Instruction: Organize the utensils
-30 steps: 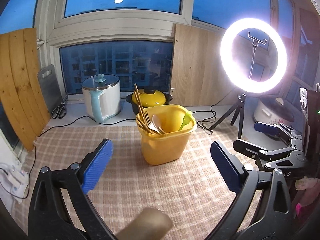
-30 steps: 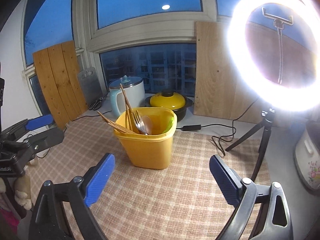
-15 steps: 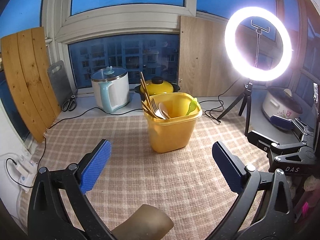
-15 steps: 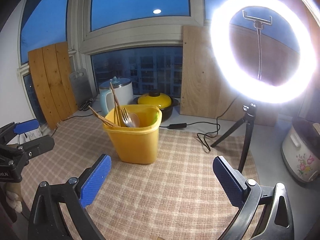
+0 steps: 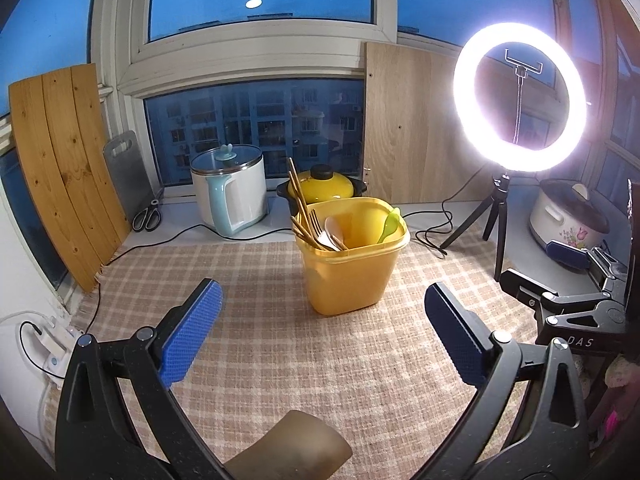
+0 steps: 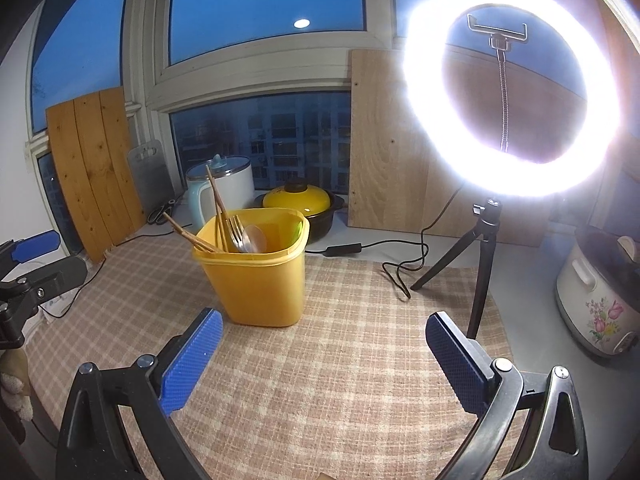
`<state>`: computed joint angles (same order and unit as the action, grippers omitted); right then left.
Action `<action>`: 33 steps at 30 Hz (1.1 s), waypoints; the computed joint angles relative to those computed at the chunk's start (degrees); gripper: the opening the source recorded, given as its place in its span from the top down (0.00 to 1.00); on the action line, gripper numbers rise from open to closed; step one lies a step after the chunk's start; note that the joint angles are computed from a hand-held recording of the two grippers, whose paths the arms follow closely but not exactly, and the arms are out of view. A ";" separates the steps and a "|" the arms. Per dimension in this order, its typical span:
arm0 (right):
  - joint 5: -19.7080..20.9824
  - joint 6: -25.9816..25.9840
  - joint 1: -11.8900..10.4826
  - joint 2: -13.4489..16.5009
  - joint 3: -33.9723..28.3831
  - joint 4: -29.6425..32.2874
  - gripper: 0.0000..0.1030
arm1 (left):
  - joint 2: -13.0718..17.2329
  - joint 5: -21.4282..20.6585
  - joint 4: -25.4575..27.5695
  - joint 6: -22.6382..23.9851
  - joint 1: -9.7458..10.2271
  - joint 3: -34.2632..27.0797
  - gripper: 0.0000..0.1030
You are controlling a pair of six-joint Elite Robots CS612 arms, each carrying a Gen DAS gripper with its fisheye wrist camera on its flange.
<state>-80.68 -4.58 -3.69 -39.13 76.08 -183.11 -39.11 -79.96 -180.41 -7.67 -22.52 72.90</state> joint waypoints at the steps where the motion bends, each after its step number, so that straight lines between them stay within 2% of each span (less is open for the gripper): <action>1: 0.04 0.15 -0.03 0.00 -0.02 0.01 0.00 | -0.01 0.08 0.05 -0.03 0.00 0.00 0.00; 33: -0.15 0.81 -0.19 -0.41 0.73 0.75 0.00 | -0.15 -0.28 -0.02 -0.24 0.14 0.17 0.00</action>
<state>-80.83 -3.77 -3.88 -39.54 76.81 -182.35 -39.26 -80.24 -180.43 -7.92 -22.39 73.07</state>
